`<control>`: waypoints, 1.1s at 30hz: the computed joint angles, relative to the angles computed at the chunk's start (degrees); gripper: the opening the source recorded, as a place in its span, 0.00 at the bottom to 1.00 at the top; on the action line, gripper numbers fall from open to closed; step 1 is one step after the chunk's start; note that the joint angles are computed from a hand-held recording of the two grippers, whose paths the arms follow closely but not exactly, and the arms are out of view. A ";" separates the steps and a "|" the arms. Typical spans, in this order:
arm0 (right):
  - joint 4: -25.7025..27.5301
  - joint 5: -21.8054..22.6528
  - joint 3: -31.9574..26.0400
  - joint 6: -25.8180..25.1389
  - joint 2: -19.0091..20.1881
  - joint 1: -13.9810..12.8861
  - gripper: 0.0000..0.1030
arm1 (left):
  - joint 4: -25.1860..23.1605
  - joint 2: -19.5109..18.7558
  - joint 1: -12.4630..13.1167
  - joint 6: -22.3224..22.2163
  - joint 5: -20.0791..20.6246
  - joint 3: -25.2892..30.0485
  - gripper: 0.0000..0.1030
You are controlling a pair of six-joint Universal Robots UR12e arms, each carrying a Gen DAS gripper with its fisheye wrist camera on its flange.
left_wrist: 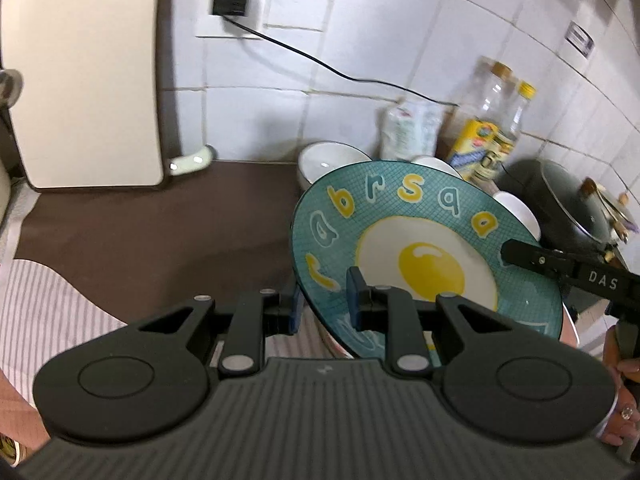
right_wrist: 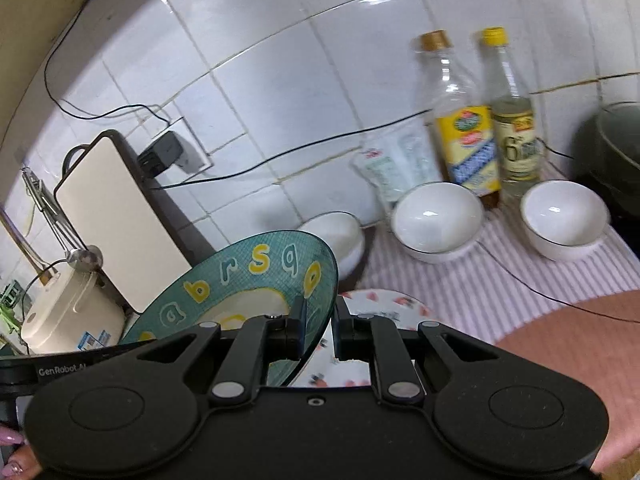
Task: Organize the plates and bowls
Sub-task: 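Lift the teal egg plate with the left gripper and carry it onto the stacked plates, then lower the teal egg plate onto the plate stack and open the left gripper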
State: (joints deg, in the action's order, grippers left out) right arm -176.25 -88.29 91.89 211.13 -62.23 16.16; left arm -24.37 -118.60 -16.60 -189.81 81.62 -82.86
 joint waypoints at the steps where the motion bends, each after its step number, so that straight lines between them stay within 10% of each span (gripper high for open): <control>1: -0.28 -0.17 0.85 0.30 -0.46 -0.14 0.16 | -0.39 -0.08 -0.26 0.16 -0.05 0.21 0.20; 33: 8.15 1.51 4.15 0.02 0.54 -2.18 0.17 | -13.65 -6.97 -1.86 2.18 -0.65 7.63 0.20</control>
State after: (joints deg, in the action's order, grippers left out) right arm -168.10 -86.78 96.04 211.16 -61.69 13.98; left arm -38.02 -125.58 -18.46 -187.64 80.97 -75.23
